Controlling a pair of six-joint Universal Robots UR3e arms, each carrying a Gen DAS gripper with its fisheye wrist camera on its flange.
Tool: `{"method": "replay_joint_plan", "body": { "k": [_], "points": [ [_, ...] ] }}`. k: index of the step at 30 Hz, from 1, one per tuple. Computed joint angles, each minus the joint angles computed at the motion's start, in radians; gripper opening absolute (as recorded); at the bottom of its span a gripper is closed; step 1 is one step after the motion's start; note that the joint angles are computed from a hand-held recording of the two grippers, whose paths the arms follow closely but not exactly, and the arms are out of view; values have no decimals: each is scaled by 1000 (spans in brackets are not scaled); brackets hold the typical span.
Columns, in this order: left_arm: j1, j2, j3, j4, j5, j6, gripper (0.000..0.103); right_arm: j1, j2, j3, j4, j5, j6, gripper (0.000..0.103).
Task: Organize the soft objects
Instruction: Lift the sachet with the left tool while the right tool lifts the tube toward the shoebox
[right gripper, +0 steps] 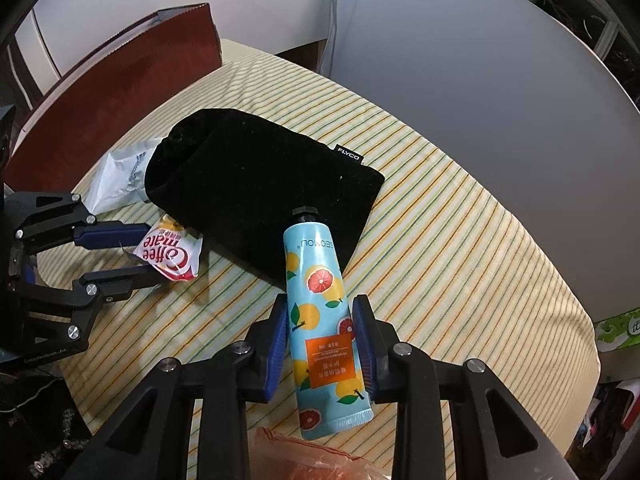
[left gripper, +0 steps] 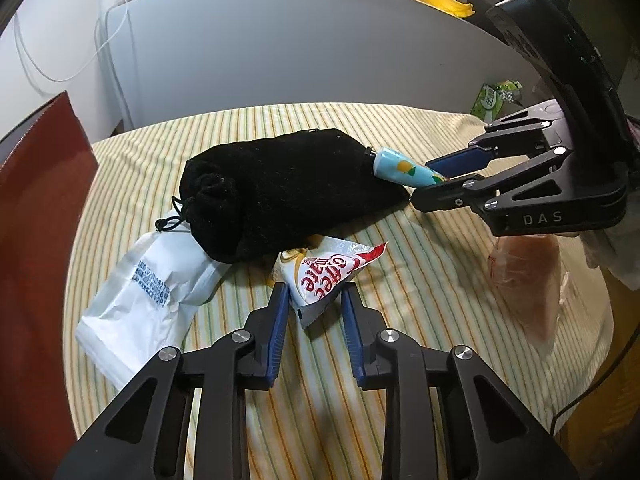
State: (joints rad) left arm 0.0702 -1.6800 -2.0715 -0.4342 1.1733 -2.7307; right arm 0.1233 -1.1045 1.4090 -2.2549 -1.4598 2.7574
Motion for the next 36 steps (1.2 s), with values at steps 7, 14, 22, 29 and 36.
{"method": "replay_joint_plan", "body": {
  "k": [7, 14, 22, 29, 36],
  "points": [
    [37, 79, -64, -22, -36, 37, 22, -16, -32, 28, -8, 29, -3, 25],
    [59, 85, -81, -17, -57, 47, 20, -12, -35, 41, -32, 20, 15, 25],
    [97, 156, -117, -35, -100, 66, 20, -29, -95, 97, -68, 44, 25, 17],
    [104, 159, -116, -44, -111, 73, 20, -37, -95, 118, -105, 45, 34, 14],
    [125, 181, -121, -60, -140, 91, 20, -44, -128, 148, -132, 69, 36, 13]
  ]
}}
